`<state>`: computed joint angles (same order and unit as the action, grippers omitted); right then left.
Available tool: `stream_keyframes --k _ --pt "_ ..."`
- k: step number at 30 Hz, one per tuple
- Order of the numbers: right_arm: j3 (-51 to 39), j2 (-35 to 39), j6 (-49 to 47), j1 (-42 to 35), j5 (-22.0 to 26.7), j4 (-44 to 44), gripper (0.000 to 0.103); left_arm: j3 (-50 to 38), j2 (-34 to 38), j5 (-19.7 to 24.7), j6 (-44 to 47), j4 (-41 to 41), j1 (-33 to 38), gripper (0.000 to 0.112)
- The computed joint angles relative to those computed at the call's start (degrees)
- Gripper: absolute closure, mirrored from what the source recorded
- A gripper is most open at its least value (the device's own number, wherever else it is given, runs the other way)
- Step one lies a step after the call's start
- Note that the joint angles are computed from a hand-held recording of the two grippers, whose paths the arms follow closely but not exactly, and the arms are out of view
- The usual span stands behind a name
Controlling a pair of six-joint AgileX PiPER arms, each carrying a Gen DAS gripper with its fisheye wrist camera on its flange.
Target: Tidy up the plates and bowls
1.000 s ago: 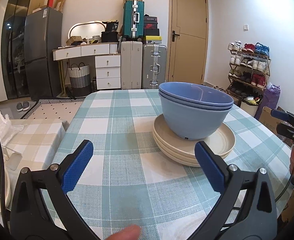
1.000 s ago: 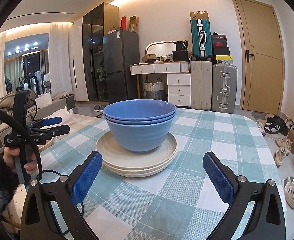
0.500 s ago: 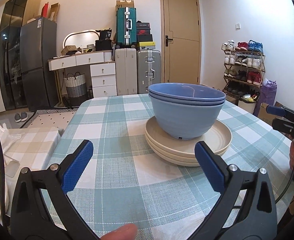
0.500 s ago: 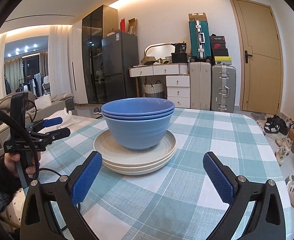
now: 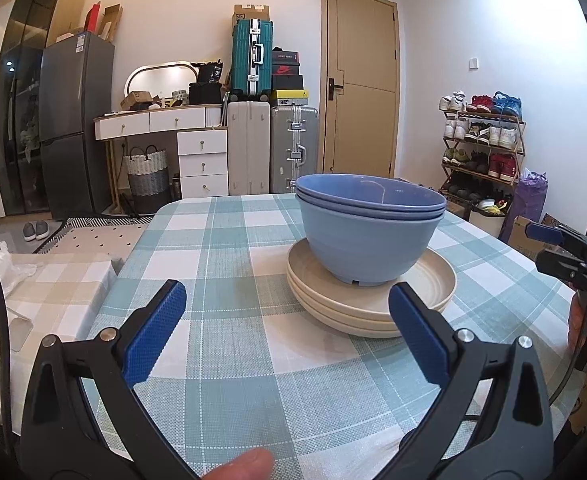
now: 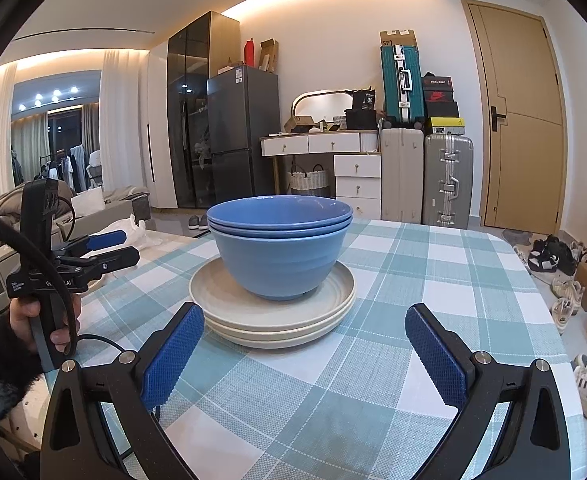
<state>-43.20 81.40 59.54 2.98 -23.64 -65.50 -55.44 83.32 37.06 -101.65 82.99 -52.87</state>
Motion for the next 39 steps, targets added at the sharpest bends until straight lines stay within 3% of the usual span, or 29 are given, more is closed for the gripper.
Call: stream_keyframes --k 16,39 --pt "1.7 -0.48 -6.21 -0.44 -0.53 5.06 0.001 0.77 -0.21 -1.54 -2.16 2.11 0.4 0.011" --pt "1.98 -0.81 -6.15 -0.36 -0.36 4.79 0.001 1.36 -0.43 -1.21 -3.38 3.62 0.17 0.011"
